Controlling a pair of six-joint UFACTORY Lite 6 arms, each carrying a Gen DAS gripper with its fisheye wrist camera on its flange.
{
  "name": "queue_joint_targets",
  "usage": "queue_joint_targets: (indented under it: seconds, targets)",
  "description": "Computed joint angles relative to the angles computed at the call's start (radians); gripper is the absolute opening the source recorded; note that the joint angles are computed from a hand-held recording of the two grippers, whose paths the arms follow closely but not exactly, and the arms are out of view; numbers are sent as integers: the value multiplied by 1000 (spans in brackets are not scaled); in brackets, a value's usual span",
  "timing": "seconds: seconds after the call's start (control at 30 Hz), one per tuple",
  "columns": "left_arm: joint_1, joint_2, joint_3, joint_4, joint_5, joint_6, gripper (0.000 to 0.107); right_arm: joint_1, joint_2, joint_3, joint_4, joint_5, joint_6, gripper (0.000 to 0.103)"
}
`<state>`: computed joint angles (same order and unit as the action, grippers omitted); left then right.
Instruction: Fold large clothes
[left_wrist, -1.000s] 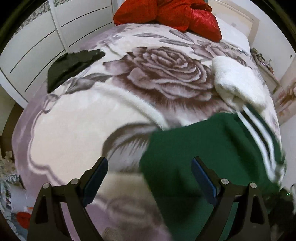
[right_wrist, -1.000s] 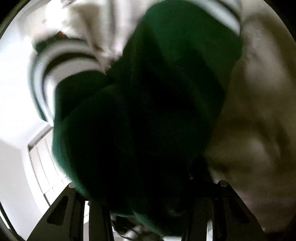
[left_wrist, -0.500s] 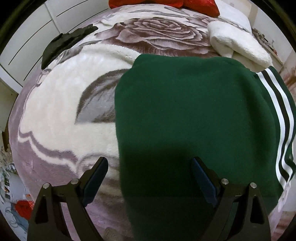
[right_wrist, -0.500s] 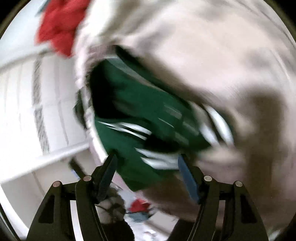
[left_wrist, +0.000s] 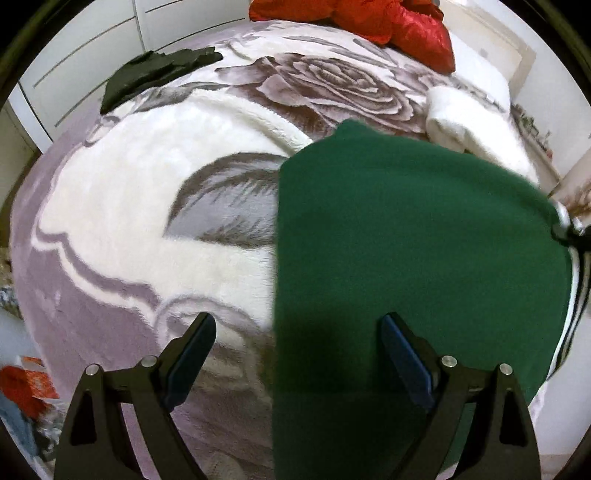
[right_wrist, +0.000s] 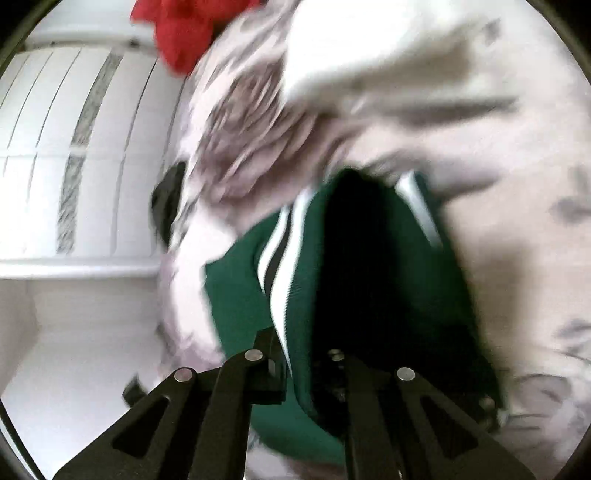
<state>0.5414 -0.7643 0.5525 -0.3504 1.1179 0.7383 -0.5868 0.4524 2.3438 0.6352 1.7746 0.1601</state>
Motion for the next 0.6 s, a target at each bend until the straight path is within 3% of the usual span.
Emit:
queue_joint_targets:
  seconds: [0.13,0.2,0.27,0.3,0.37,0.47,0.6]
  targets:
    - [-109,33,-59,16,-110,-62,94,20,40,-198,-72,-23,-95,5]
    - [-173,86,-72,72,-172,-122,94,5,67,-186,-11,38,-95,14]
    - [-137,101,-72,48,-175,-74,94,-19,88,-41,-7,115,-99,45]
    - [-121,103,-69,38,-170,-51,94,-40,80,-8,-10,137,-114,54]
    - [-108,87,-73,39,-158,-38,94,-100,9,-67,-22,190,-171,80]
    - [-86,51,-88,37,-130,-18,94,-158,-161,-368,-103,182,-319,81]
    - [-41,33,-116,19,-95,17,94,-245,-251,-724,-35,120,-453,81]
